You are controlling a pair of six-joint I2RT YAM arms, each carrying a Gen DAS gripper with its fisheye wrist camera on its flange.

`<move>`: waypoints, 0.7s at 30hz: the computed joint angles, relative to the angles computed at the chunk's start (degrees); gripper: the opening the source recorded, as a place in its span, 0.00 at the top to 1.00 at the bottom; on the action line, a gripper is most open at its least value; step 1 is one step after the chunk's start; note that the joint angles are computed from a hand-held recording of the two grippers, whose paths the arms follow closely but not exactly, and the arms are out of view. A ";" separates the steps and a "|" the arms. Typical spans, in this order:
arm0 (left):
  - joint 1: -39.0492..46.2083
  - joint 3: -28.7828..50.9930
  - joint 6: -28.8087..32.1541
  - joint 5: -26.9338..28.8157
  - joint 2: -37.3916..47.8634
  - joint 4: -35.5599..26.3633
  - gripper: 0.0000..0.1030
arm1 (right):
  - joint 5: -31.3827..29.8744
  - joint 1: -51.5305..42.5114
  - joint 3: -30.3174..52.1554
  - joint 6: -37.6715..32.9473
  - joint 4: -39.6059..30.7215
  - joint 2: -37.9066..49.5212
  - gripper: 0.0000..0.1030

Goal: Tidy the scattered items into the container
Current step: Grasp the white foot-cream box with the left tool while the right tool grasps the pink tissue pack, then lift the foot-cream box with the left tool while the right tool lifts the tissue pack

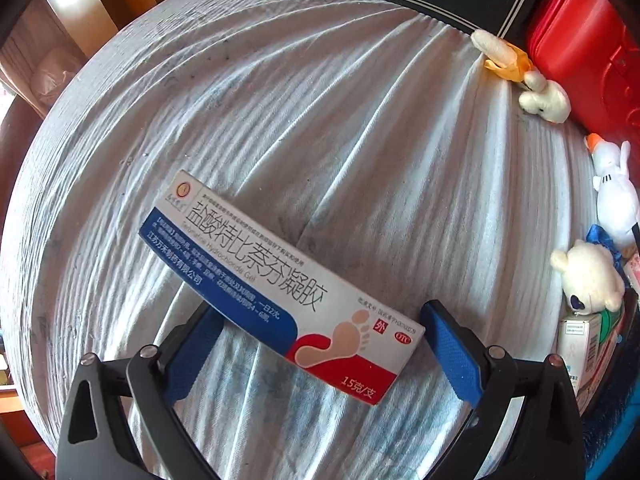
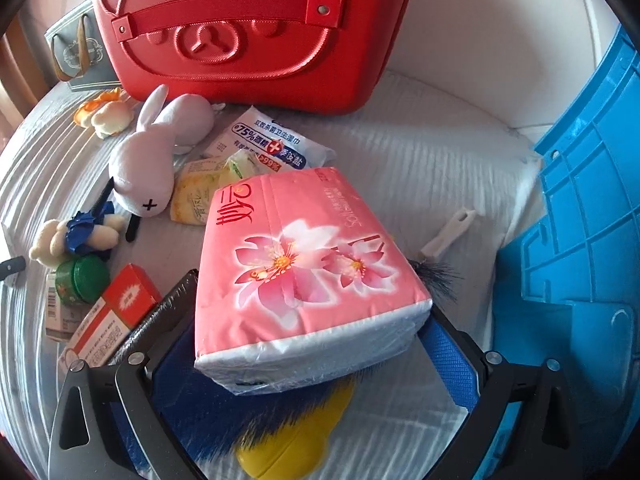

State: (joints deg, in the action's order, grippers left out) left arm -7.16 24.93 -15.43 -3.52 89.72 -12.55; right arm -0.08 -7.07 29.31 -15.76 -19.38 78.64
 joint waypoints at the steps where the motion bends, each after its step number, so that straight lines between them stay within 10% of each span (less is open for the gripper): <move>1: 0.29 -0.15 0.65 0.28 -0.32 0.12 0.05 | 0.00 0.15 -0.11 0.15 0.50 0.64 0.00; 6: 1.00 -1.74 4.04 0.57 -5.43 -1.30 0.52 | -1.55 0.13 -1.22 0.92 0.18 -0.70 0.08; 21: 2.01 -12.66 9.69 1.75 -35.49 -16.33 0.57 | -3.96 5.75 -5.75 8.33 -16.36 -25.17 0.18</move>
State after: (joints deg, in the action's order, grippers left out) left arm -5.15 12.27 -5.74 -1.78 54.24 -28.87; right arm -4.03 -1.32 23.56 -7.43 -35.74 53.47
